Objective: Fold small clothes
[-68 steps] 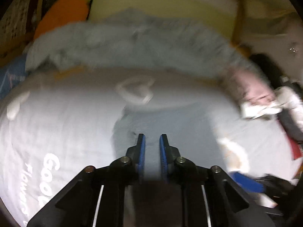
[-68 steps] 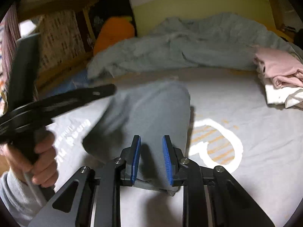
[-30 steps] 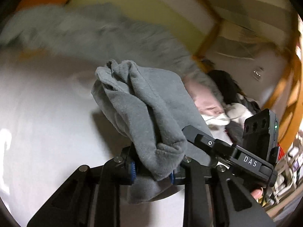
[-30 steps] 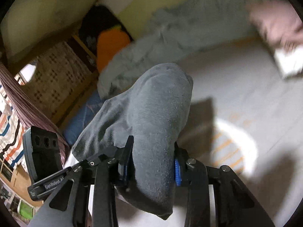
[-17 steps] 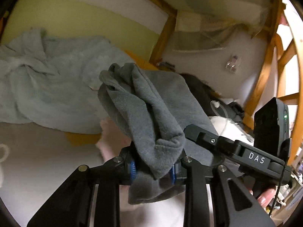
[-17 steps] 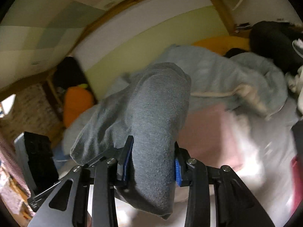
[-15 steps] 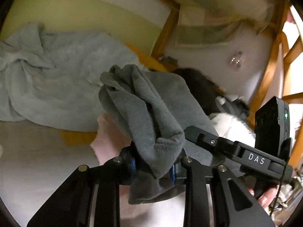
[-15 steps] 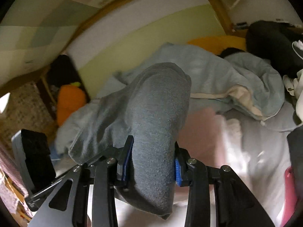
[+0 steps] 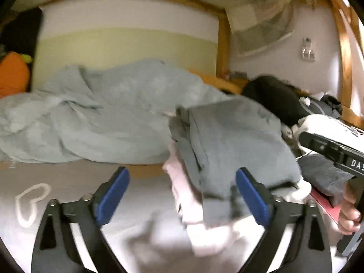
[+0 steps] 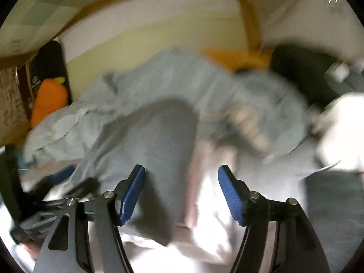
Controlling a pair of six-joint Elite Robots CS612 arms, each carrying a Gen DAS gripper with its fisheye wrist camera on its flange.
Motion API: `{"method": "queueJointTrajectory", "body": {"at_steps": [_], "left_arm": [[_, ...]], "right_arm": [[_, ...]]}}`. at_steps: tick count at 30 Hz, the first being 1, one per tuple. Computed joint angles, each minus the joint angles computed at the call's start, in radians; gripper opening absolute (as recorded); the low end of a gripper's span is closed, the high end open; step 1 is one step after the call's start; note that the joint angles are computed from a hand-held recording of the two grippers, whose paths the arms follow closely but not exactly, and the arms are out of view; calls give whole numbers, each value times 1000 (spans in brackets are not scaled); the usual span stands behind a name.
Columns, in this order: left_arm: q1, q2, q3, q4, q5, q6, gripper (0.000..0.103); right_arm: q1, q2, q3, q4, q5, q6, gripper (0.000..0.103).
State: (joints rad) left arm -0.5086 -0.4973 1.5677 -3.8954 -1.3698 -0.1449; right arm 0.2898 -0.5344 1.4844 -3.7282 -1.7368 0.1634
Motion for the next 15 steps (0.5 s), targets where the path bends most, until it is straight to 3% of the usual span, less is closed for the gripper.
{"method": "queueJointTrajectory", "body": {"at_steps": [2, 5, 7, 11, 15], "left_arm": [[-17, 9, 38, -109, 75, 19, 102], [-42, 26, 63, -216, 144, 66, 102], [-54, 40, 68, -260, 188, 88, 102], [-70, 57, 54, -285, 252, 106, 102], [-71, 60, 60, -325, 260, 102, 102]], "right_arm": [[21, 21, 25, -146, -88, -51, 89], [34, 63, 37, -319, -134, -103, 101], [40, 96, 26, -386, -164, -122, 103], [36, 100, 33, -371, -146, -90, 103], [29, 104, 35, -396, -128, -80, 103]]}}
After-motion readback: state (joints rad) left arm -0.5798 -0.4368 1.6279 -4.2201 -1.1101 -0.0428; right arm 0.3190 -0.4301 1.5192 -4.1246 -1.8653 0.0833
